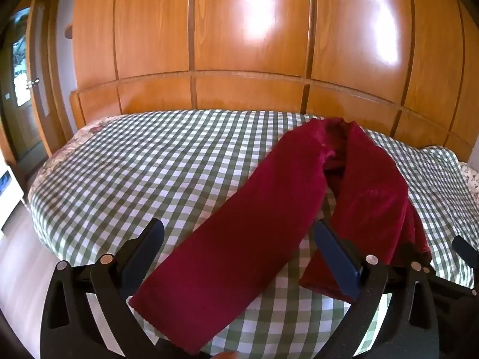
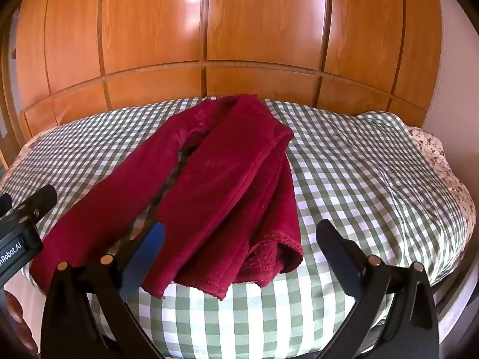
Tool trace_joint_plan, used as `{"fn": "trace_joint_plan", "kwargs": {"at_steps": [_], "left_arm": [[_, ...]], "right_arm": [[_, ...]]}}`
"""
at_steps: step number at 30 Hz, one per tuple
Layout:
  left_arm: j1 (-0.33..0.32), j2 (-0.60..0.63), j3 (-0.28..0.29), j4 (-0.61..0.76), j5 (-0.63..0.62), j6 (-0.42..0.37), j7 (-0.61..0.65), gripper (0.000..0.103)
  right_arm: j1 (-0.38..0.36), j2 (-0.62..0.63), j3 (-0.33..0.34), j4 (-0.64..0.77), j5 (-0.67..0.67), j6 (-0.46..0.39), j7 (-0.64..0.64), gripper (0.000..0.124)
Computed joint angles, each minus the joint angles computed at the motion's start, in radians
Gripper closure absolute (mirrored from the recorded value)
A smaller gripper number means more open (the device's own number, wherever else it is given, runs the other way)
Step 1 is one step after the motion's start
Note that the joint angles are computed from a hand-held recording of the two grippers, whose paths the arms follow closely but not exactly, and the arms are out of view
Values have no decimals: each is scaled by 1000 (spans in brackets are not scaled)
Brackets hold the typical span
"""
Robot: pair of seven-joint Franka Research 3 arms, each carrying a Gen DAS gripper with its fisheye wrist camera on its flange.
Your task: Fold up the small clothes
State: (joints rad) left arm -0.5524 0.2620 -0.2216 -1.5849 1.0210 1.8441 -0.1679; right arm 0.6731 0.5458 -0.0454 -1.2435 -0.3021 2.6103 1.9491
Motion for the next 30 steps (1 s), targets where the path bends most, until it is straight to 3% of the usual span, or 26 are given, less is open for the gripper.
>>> {"fn": "trace_joint_plan", "kwargs": {"at_steps": [13, 22, 30], "left_arm": [[13, -9, -5, -39, -18, 31, -11, 4], [16, -12, -3, -44, -27, 38, -11, 4], [20, -17, -5, -53, -32, 39, -13, 4]], "right_arm": [[-18, -30, 7, -66, 6, 46, -51, 23], [-17, -7, 12, -15, 23, -2, -77, 23], [-17, -16, 10, -33, 24, 10, -78, 23]]}}
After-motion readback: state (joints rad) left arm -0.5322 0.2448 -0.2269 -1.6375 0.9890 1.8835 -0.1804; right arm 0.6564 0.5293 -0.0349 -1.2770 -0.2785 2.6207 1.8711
